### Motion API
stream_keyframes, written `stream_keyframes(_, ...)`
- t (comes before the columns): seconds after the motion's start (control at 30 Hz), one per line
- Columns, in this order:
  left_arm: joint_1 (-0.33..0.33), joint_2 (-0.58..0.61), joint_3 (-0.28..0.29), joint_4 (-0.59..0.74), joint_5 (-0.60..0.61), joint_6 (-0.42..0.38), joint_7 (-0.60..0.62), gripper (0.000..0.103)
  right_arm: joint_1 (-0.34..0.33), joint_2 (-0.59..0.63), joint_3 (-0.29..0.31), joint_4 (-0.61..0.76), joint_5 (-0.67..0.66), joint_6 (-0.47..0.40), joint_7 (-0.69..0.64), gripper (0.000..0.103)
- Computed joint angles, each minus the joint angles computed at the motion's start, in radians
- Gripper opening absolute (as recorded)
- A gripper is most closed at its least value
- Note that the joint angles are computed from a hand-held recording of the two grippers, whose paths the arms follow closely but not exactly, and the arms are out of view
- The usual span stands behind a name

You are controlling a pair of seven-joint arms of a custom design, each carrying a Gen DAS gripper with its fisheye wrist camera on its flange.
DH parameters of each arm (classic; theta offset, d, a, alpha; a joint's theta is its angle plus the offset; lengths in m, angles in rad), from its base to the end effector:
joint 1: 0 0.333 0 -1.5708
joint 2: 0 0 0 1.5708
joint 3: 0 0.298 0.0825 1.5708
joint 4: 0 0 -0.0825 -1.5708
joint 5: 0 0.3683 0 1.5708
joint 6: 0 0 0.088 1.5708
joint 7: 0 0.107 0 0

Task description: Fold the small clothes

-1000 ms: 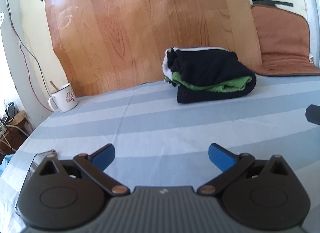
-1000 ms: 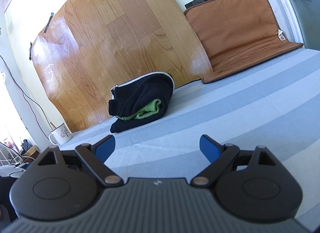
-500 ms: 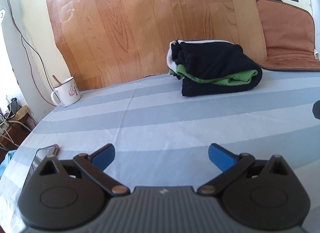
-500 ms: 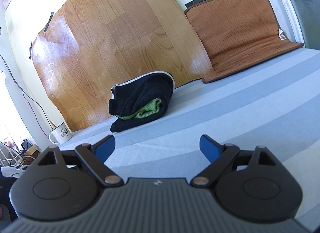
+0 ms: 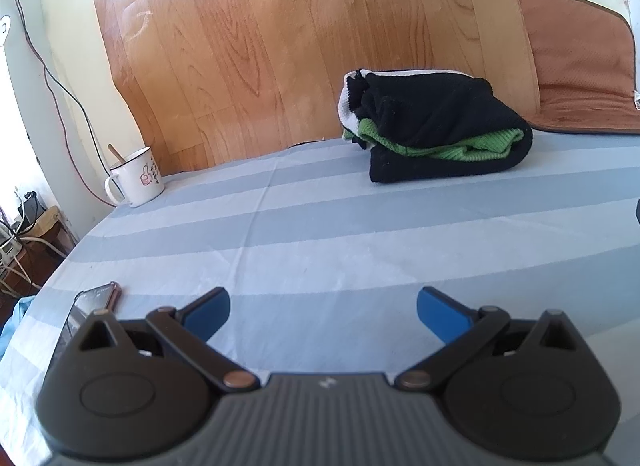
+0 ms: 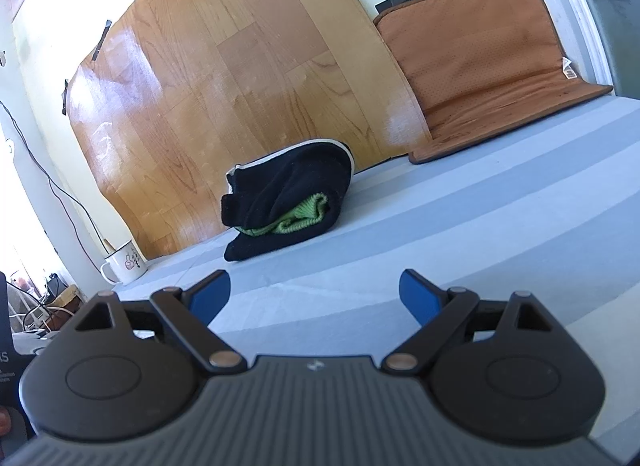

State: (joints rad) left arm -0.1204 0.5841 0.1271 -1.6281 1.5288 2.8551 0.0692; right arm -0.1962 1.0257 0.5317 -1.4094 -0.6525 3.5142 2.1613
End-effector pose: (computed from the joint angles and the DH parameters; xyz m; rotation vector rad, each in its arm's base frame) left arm 0.6804 -0.0620 0.3062 -1.6139 1.5062 -0.4943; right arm 0.7099 0.1736 0.2903 -1.3424 1.3614 -0.3285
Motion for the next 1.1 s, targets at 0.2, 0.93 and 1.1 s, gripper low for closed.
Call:
stream_keyframes(0.2,0.000,0.001,0.001,0.001,0.001,0.001,0.002,0.103,-0.005,0.002,0.005,0.000,-0.006,-0.001,0.001,0.093)
stream_keyframes(0.93,-0.006,0.002,0.007,-0.004,-0.041,0.001,0.041,0.103,-0.013,0.004,0.014,-0.001,-0.014,-0.003,-0.001,0.093)
stream_keyframes(1.1,-0.011,0.006,0.011,-0.001,-0.051,-0.007,0.045,0.103,-0.011,0.004,0.012,0.000,-0.013,-0.002,-0.001,0.093)
